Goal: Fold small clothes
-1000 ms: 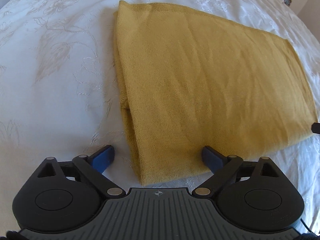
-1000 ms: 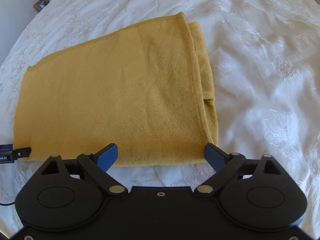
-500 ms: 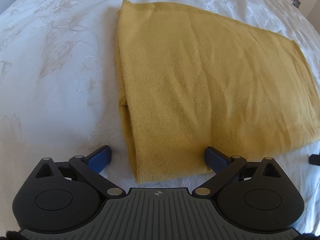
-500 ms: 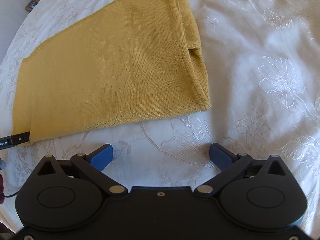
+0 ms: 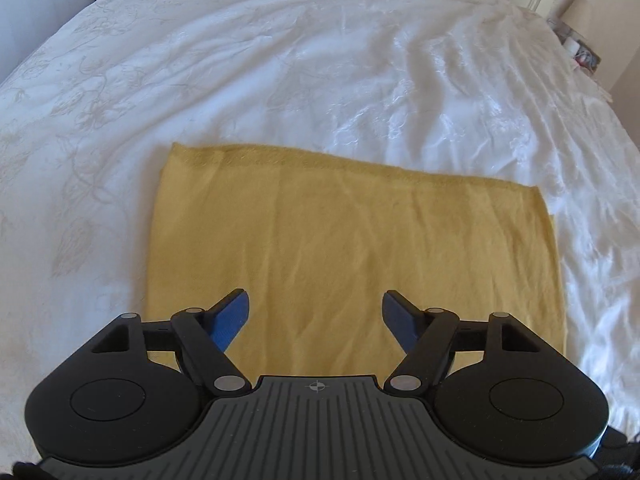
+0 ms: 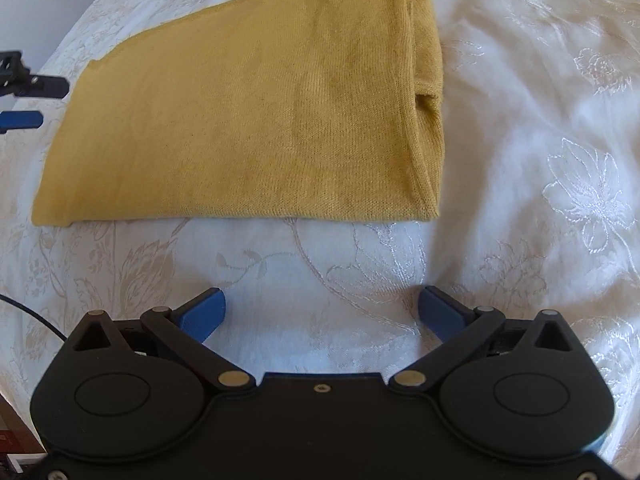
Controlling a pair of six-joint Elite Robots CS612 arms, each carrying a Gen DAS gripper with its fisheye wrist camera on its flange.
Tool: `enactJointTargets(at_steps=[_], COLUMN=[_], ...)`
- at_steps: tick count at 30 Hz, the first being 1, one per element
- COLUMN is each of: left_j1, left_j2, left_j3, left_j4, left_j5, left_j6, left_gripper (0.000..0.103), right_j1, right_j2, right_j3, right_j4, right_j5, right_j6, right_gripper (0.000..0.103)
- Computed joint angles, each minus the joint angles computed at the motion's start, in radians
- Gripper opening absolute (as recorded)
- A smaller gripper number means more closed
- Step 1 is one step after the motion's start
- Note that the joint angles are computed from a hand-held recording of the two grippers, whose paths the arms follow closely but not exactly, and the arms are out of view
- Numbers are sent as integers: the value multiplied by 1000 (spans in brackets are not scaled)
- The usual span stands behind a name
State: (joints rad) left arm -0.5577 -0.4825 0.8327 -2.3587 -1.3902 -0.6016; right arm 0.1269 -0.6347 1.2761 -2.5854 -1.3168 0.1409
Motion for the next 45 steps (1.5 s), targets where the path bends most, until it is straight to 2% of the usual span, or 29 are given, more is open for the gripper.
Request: enactJointTargets(at_steps=[5, 8, 10, 11, 12, 13, 17, 22, 25, 28, 34, 38, 40, 45], left_j1=[-12, -16, -15, -14, -14, -13, -14, -12, -10, -9, -8, -5, -7, -27], left_j2=[130, 214, 296, 325, 333, 319, 306, 274, 274, 270, 319, 313, 269, 132], left_j3=[-239, -397, -556, -606, -614, -580, -545, -472, -469, -461, -567, -567, -488, -216], left_j4=[153, 292, 448, 490, 495, 477, 457, 407, 408, 408, 476, 482, 437, 295], left_j5=[20, 26, 17, 9, 9, 11, 17, 12, 11, 11, 4, -8, -15, -33], left_j6=[14, 25, 24, 16, 7, -5, -14, -11, -9, -12, -9, -15, -30, -57], left_gripper=[72, 72, 73, 74, 78, 83, 88, 94, 95, 97, 98, 95, 91, 90], right_j1=[-27, -46, -58, -64, -73, -81, -117, -144, -151, -162, -148, -137, -137, -143], right_j2=[0, -4, -5, -5, -7, -6, -3, 5, 45, 92, 192, 226, 231, 219], right_j3=[10, 20, 25, 30, 32, 31, 16, 8, -61, -138, -294, -347, -351, -322], right_j4=[-11, -12, -10, -9, -4, 5, 50, -79, -107, -94, -18, -27, -30, -54], right_j5=[101, 156, 191, 213, 235, 258, 348, 359, 384, 416, 475, 470, 475, 498], right_j6=[10, 4, 3, 7, 8, 12, 40, 108, 163, 169, 174, 217, 232, 217], right_gripper=[103, 103, 103, 103, 103, 103, 102, 102, 102, 102, 103, 103, 103, 103])
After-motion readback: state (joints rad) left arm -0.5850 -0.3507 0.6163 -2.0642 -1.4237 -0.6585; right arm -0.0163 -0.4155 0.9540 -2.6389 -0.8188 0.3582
